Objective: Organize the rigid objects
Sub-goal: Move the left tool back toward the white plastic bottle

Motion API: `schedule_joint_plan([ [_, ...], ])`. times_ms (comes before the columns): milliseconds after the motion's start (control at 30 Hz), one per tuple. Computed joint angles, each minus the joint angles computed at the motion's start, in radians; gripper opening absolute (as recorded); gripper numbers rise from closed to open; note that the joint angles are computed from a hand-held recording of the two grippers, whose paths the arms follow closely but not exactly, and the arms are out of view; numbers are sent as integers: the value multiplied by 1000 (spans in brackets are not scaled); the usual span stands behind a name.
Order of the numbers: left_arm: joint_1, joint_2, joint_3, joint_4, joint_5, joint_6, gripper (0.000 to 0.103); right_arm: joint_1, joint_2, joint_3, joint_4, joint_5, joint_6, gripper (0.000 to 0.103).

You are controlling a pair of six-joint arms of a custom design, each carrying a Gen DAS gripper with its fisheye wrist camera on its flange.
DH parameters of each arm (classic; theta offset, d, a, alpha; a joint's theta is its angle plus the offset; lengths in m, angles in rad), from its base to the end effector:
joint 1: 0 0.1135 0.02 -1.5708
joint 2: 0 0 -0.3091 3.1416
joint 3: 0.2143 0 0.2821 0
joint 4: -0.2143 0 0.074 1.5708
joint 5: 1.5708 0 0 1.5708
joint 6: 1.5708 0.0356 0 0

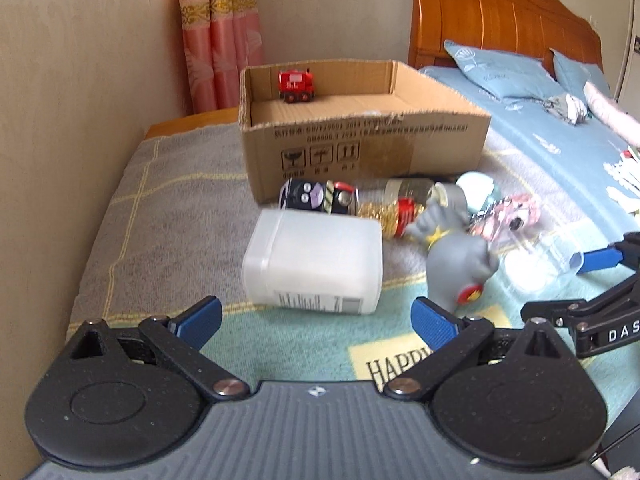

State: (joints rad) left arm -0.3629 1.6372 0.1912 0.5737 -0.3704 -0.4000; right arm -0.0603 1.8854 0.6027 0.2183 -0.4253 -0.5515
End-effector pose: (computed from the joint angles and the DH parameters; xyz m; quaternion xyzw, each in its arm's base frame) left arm 0.1946 -0.0601 0.0738 -0.0801 0.9222 0.0354 0.3766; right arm 0.3034 -0.0036 0.0671 -0.2814 0.9051 0.1211 0.2950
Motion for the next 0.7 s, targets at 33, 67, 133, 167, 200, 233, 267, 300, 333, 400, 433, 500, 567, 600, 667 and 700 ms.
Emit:
schedule_joint_plan([
  [33, 5, 17, 0, 11, 7, 2, 100, 8, 2, -8, 26, 11, 2, 103],
  [67, 12, 39, 1, 26, 16, 4, 100, 19, 8, -11, 47, 30, 0, 103],
  [133, 29, 75, 5, 46, 39, 9, 100, 33, 17, -19, 81, 59, -6, 103],
  [167, 37, 91, 11, 49, 51, 11, 100, 33, 19, -21, 91, 58, -12, 103],
  [200, 44, 111, 14, 60, 62, 17, 100, 31, 21, -20, 90, 54, -15, 103],
  [233, 51, 133, 19, 69, 71, 23, 100, 28, 22, -18, 88, 49, -21, 103],
  [267, 57, 150, 30, 60, 78, 26, 100, 24, 25, -14, 87, 42, -29, 103],
  [300, 60, 168, 32, 76, 79, 38, 102, 22, 27, -15, 90, 37, -34, 103],
  [333, 60, 175, 32, 89, 79, 44, 103, 20, 28, -16, 93, 34, -37, 103],
  [400, 77, 180, 40, 90, 100, 53, 103, 17, 29, -18, 97, 27, -41, 103],
  [433, 87, 186, 45, 97, 107, 63, 103, 16, 31, -17, 100, 24, -44, 103],
  [500, 102, 199, 57, 105, 117, 77, 103, 16, 35, -16, 104, 19, -48, 103],
  [567, 117, 206, 67, 110, 130, 97, 103, 15, 39, -15, 109, 14, -50, 103],
  [600, 126, 210, 75, 109, 136, 110, 103, 15, 41, -15, 113, 11, -50, 103],
  [667, 129, 213, 92, 98, 129, 131, 102, 13, 45, -18, 125, 4, -54, 103],
  [700, 129, 212, 99, 92, 120, 148, 102, 12, 47, -20, 129, 1, -55, 103],
])
